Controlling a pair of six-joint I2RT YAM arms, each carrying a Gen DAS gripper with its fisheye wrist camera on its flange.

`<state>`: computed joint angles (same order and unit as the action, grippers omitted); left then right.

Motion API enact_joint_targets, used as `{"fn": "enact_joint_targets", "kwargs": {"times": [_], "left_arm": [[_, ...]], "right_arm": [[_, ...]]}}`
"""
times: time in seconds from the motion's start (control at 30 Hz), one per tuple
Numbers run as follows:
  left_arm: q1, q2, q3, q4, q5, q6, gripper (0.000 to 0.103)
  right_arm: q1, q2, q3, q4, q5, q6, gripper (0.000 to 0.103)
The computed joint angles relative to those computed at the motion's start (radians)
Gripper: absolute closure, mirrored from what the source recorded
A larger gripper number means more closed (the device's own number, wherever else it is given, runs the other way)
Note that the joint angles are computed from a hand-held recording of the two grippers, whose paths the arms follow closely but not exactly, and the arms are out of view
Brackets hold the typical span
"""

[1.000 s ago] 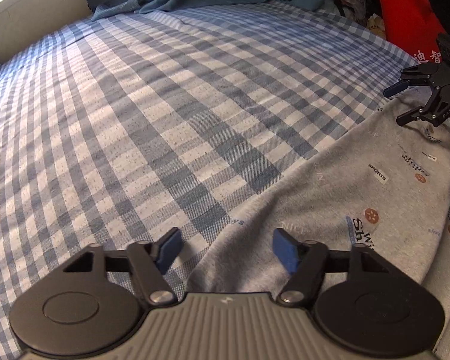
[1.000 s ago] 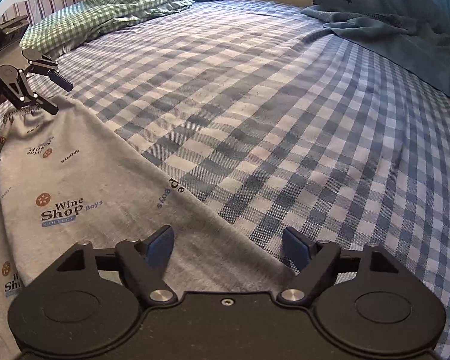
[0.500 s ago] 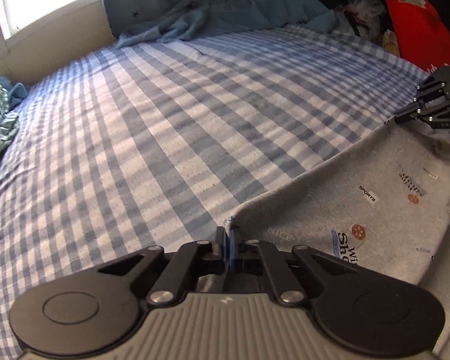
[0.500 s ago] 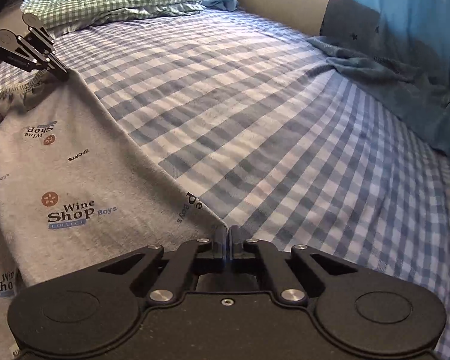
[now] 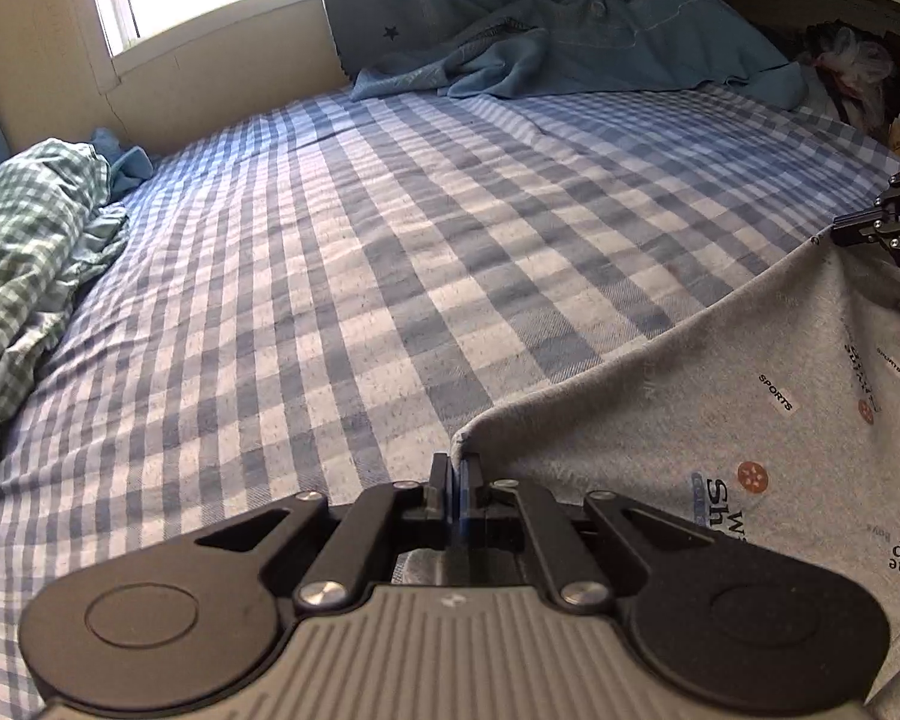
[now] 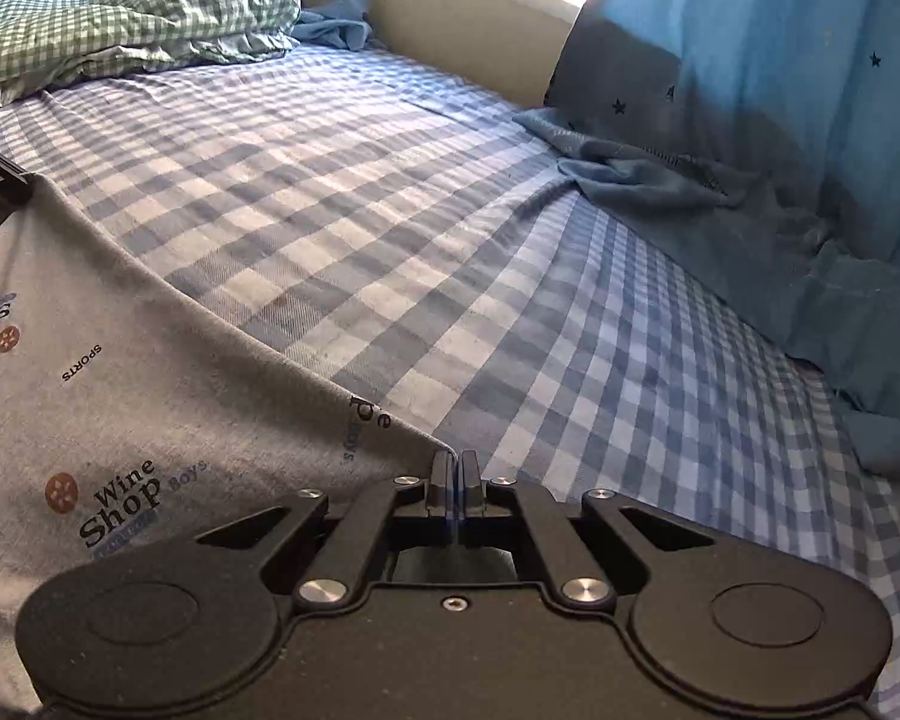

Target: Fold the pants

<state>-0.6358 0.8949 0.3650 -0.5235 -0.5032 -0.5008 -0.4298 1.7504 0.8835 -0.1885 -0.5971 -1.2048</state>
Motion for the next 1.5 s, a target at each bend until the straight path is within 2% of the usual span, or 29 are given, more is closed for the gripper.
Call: {"fn": "enact_joint_targets", "kwargs": {"times": [0.1, 0.17, 0.2, 0.23, 0.27, 0.3, 0.33, 0.37, 0.43, 0.53, 0.6, 0.67, 0.7, 0.73, 0.77, 0.8, 0.83, 0.9, 0.97, 1.03, 1.13, 1.23, 1.3, 1.4, 1.5], "left_arm": [[0.056, -0.019, -0.045, 0.054, 0.072, 0.031, 0.101], [0.095, -0.070, -0.062, 0.051, 0.129, 0.063, 0.096], [0.097, -0.093, -0.064, 0.037, 0.128, 0.064, 0.087], [0.089, -0.115, -0.062, 0.014, 0.106, 0.053, 0.066], [0.083, -0.137, -0.061, -0.005, 0.088, 0.043, 0.054], [0.081, -0.164, -0.062, -0.018, 0.077, 0.038, 0.033], [0.093, -0.196, -0.065, -0.022, 0.087, 0.050, 0.029], [0.114, -0.220, -0.068, -0.022, 0.113, 0.074, 0.029], [0.164, -0.216, -0.062, -0.010, 0.167, 0.124, 0.029], [0.221, -0.105, -0.040, 0.041, 0.231, 0.193, 0.029], [0.226, -0.056, -0.030, 0.057, 0.246, 0.217, 0.031], [0.225, 0.008, -0.013, 0.059, 0.249, 0.223, 0.046], [0.223, 0.033, -0.002, 0.052, 0.242, 0.214, 0.059], [0.221, 0.048, 0.006, 0.044, 0.238, 0.201, 0.071], [0.223, 0.050, 0.012, 0.036, 0.240, 0.190, 0.076], [0.223, 0.049, 0.019, 0.029, 0.246, 0.183, 0.087], [0.229, 0.041, 0.022, 0.023, 0.257, 0.184, 0.094], [0.191, 0.043, 0.035, 0.011, 0.226, 0.162, 0.100], [0.120, 0.060, 0.047, 0.006, 0.152, 0.150, 0.101], [0.063, 0.061, 0.055, -0.013, 0.107, 0.114, 0.102], [-0.024, 0.037, 0.069, -0.069, 0.016, 0.033, 0.103], [-0.154, -0.019, 0.093, -0.175, -0.093, -0.065, 0.103], [-0.286, -0.050, 0.123, -0.283, -0.183, -0.168, 0.103], [-0.545, -0.039, 0.189, -0.498, -0.318, -0.402, 0.103], [-0.858, 0.061, 0.280, -0.768, -0.399, -0.772, 0.103]], "right_arm": [[-0.002, 0.051, 0.021, -0.022, 0.006, 0.000, 0.101], [-0.017, 0.056, 0.035, -0.060, -0.016, -0.005, 0.082], [-0.030, 0.058, 0.057, -0.111, -0.045, -0.023, 0.063], [-0.042, 0.063, 0.084, -0.168, -0.080, -0.050, 0.047], [-0.049, 0.065, 0.107, -0.220, -0.110, -0.079, 0.042], [-0.052, 0.070, 0.132, -0.272, -0.132, -0.109, 0.037], [-0.049, 0.079, 0.165, -0.344, -0.151, -0.147, 0.035], [-0.040, 0.086, 0.188, -0.393, -0.157, -0.170, 0.033], [-0.007, 0.093, 0.205, -0.436, -0.149, -0.187, 0.030], [0.053, 0.118, 0.223, -0.455, -0.092, -0.162, 0.031], [0.100, 0.151, 0.252, -0.474, -0.015, -0.142, 0.034], [0.137, 0.174, 0.264, -0.461, 0.063, -0.133, 0.040], [0.144, 0.184, 0.276, -0.464, 0.077, -0.128, 0.040], [0.145, 0.201, 0.295, -0.474, 0.073, -0.110, 0.046], [0.148, 0.210, 0.309, -0.478, 0.075, -0.087, 0.052], [0.154, 0.216, 0.317, -0.474, 0.078, -0.071, 0.063], [0.159, 0.209, 0.306, -0.453, 0.079, -0.063, 0.066], [0.170, 0.189, 0.273, -0.416, 0.079, -0.071, 0.070], [0.183, 0.169, 0.225, -0.360, 0.083, -0.076, 0.076], [0.184, 0.153, 0.192, -0.345, 0.065, -0.089, 0.098], [0.171, 0.090, 0.101, -0.264, 0.053, -0.086, 0.103], [0.100, -0.048, -0.036, -0.168, -0.040, -0.095, 0.103], [0.027, -0.165, -0.113, -0.170, -0.125, -0.118, 0.103], [-0.134, -0.317, -0.146, -0.358, -0.257, -0.302, 0.103], [-0.340, -0.393, -0.098, -0.698, -0.363, -0.630, 0.103]]}}
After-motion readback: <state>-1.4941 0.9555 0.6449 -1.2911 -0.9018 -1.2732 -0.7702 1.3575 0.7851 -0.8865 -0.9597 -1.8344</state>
